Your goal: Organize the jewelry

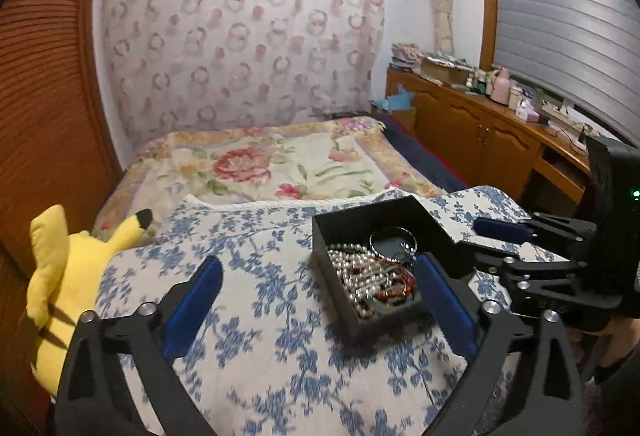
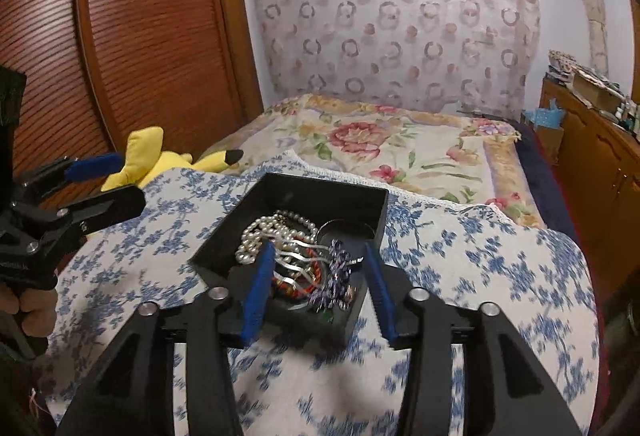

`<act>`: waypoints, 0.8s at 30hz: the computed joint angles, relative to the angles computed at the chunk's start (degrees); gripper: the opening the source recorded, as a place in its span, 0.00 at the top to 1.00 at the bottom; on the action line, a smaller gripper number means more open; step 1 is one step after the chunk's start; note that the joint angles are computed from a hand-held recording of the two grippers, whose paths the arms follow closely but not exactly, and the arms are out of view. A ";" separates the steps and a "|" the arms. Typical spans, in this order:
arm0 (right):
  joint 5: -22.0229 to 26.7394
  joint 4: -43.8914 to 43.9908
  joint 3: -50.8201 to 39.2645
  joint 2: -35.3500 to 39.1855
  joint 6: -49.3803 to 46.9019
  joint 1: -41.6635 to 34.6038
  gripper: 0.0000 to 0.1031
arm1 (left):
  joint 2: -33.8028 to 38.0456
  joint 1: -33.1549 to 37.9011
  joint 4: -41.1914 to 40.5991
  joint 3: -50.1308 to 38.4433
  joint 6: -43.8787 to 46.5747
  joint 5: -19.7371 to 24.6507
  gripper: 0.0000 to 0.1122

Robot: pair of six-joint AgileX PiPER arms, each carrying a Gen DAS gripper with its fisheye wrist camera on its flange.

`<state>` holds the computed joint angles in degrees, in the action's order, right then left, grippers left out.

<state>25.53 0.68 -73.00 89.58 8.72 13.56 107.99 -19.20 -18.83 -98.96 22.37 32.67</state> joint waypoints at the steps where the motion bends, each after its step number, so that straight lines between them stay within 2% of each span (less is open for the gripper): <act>1: -0.58 -2.29 1.91 -2.04 2.85 0.62 0.47 | -1.86 -0.06 0.24 2.65 -0.33 -1.49 0.15; 5: -1.23 -12.27 7.46 -8.53 14.56 3.67 0.33 | -8.86 -0.37 0.68 12.29 -1.20 -6.40 0.15; 7: -0.33 -20.02 10.19 -12.40 23.04 6.44 0.31 | -12.23 -0.20 0.46 16.74 -1.25 -8.24 0.15; 12: 3.62 -35.61 15.46 -20.39 40.83 13.09 0.17 | -18.95 -0.62 4.20 24.57 -4.88 -10.77 0.15; 14: 6.12 -40.87 17.04 -22.78 47.25 16.23 0.12 | -21.49 -1.25 7.00 27.42 -7.84 -11.73 0.15; 19: 15.79 -52.02 20.36 -28.66 61.24 26.10 0.03 | -27.44 -1.11 6.86 33.65 -8.23 -12.91 0.15; 24: 26.03 -57.45 21.74 -31.37 69.49 34.75 0.02 | -31.95 -1.17 7.90 37.97 -10.08 -13.48 0.15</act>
